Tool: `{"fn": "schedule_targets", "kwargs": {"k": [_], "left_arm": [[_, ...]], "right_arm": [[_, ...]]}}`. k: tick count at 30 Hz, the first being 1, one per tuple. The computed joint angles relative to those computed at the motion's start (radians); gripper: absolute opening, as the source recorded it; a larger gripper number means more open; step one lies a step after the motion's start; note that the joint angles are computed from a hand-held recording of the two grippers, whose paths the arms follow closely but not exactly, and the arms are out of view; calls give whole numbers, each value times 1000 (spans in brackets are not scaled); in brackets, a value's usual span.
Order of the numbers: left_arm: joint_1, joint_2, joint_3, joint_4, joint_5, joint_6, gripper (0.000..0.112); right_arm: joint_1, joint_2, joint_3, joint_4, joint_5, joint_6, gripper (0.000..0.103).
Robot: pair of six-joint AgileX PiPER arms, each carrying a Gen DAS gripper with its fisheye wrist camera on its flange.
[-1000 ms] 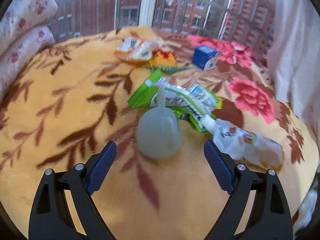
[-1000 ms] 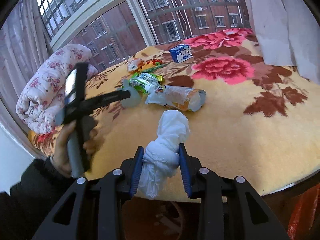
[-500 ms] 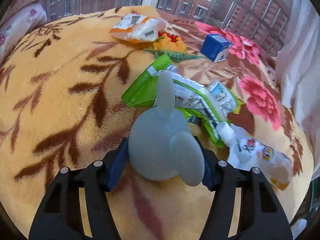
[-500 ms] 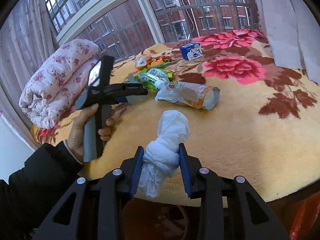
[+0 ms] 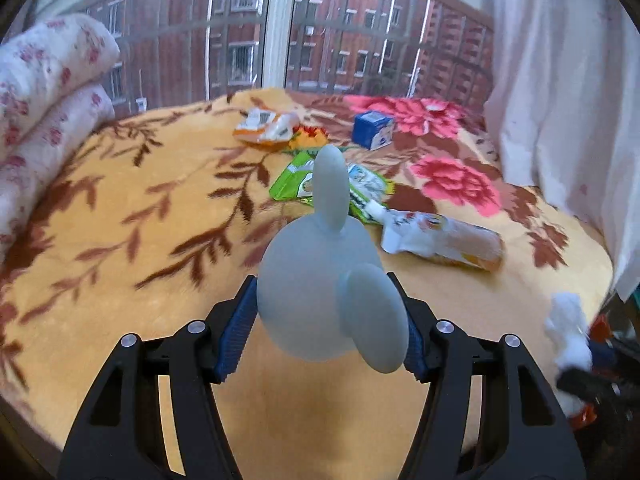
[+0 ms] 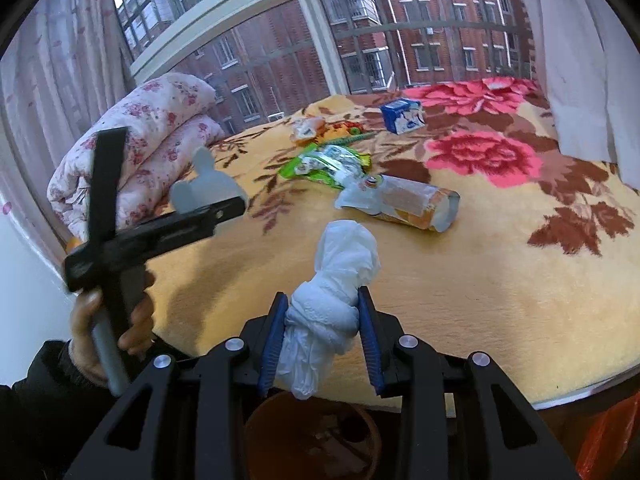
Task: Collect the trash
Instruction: 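Drop the white cloth and grey toy into the orange bin with both tools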
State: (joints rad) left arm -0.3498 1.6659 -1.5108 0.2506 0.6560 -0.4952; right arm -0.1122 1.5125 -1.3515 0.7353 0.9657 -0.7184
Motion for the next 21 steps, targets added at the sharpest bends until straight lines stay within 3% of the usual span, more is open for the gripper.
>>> {"fn": "schedule_targets", "kwargs": {"k": [4, 9, 17, 21], "left_arm": [[-68, -124, 122, 126, -14, -110, 61], [-186, -276, 273, 302, 30, -279, 61], [-384, -398, 458, 435, 131, -472, 61], [-429, -432, 551, 441, 125, -501, 61]], "right_arm": [[1, -50, 27, 10, 17, -14, 35], [-18, -109, 62, 16, 45, -41, 35], [-69, -226, 182, 1, 114, -79, 35], [-92, -281, 257, -22, 145, -94, 35]]}}
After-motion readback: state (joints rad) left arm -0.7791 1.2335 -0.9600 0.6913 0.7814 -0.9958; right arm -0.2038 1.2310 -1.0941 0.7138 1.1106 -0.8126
